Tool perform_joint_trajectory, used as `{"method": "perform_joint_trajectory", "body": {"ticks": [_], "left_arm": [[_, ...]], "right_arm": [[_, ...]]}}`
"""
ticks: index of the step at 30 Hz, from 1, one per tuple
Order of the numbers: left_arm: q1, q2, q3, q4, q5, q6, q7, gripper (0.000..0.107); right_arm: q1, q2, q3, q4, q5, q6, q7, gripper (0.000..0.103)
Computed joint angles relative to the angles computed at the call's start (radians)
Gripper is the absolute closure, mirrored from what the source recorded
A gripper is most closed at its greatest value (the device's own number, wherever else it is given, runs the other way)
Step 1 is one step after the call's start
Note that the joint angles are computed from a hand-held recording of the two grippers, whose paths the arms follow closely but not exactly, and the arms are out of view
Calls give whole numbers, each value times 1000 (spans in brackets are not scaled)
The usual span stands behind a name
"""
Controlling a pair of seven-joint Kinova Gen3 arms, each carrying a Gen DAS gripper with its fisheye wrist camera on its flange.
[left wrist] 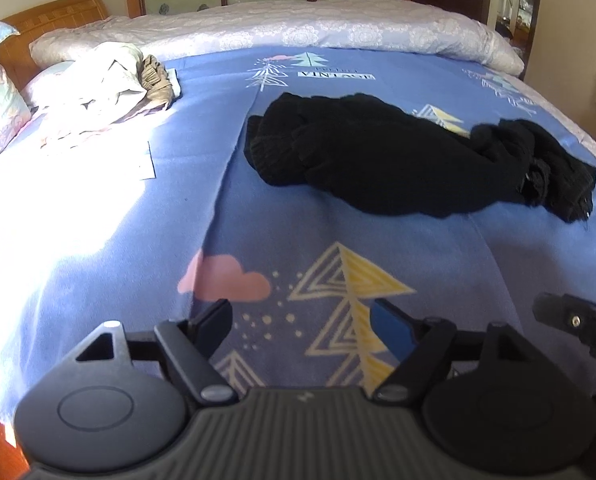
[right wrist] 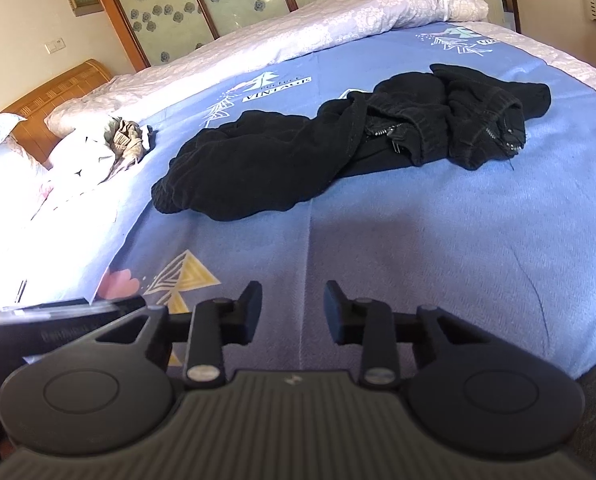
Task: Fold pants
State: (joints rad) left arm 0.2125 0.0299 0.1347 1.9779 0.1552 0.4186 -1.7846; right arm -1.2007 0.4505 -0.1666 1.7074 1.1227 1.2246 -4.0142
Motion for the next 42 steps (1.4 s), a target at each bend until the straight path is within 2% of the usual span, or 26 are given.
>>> {"method": "perform_joint_trajectory", "body": {"ticks": [3,6,10,13,14,18,20,21,22,23,24,25,26,28,31,33,34,35,37,39,41,42], "left_arm": [[-14,18,-23,-28,86,1,-71,30],[38,38,-103,-62,144,1,-127,30],[-10,97,-93,-150,213,42,-160,27],[-61,159,-79,-229,326,78,-210,12],[-75,182,-72,-257,354,90,-216,12],[-103,297,-42,-398,399,184,-189,9],[-95,355,-40,-467,389,243,-140,9],[-95,386,-37,-498,407,276,-134,9],[-90,412,-43,-519,437,301,-143,12],[-67,439,-66,-544,458,328,-151,28],[-27,457,-108,-566,464,351,-151,43],[16,469,-152,-584,453,370,-145,69],[40,471,-179,-584,455,373,-154,83],[34,441,-187,-544,506,353,-221,92],[-89,379,-102,-482,588,349,-343,95],[-182,331,-80,-448,669,406,-423,97],[-228,308,-78,-428,710,443,-450,103],[-274,284,-72,-397,751,463,-479,103],[-351,213,-86,-310,823,455,-537,105],[-421,126,-105,-229,859,402,-583,105],[-493,79,-121,-195,851,388,-564,105],[-501,65,-136,-190,823,367,-540,105]], "right_arm": [[3,-3,5,8,11,10,-1,67],[13,-11,8,21,27,10,-12,67],[37,-28,14,34,58,29,-14,67],[64,-40,23,38,79,67,-25,66],[80,-47,25,44,89,68,-33,66],[168,-72,44,62,107,-5,-47,65],[235,-75,33,61,110,-65,-31,58],[259,-76,32,58,110,-101,-13,58],[301,-79,13,57,108,-138,13,58],[324,-67,8,44,91,-158,31,65],[328,-61,7,35,81,-162,33,80],[314,-59,8,32,88,-150,18,97],[282,-58,17,38,111,-122,-7,97],[189,-48,47,45,163,-41,-7,97],[94,-45,55,36,162,65,10,97],[115,-68,-7,54,151,70,-25,97],[117,-81,-24,67,143,65,-52,97],[101,-92,-28,84,143,65,-93,97],[79,-106,-47,110,159,72,-148,97],[56,-104,-57,117,170,51,-138,99],[84,-102,-100,114,182,-4,-90,101],[85,-95,-103,101,167,-15,-51,100]]}}
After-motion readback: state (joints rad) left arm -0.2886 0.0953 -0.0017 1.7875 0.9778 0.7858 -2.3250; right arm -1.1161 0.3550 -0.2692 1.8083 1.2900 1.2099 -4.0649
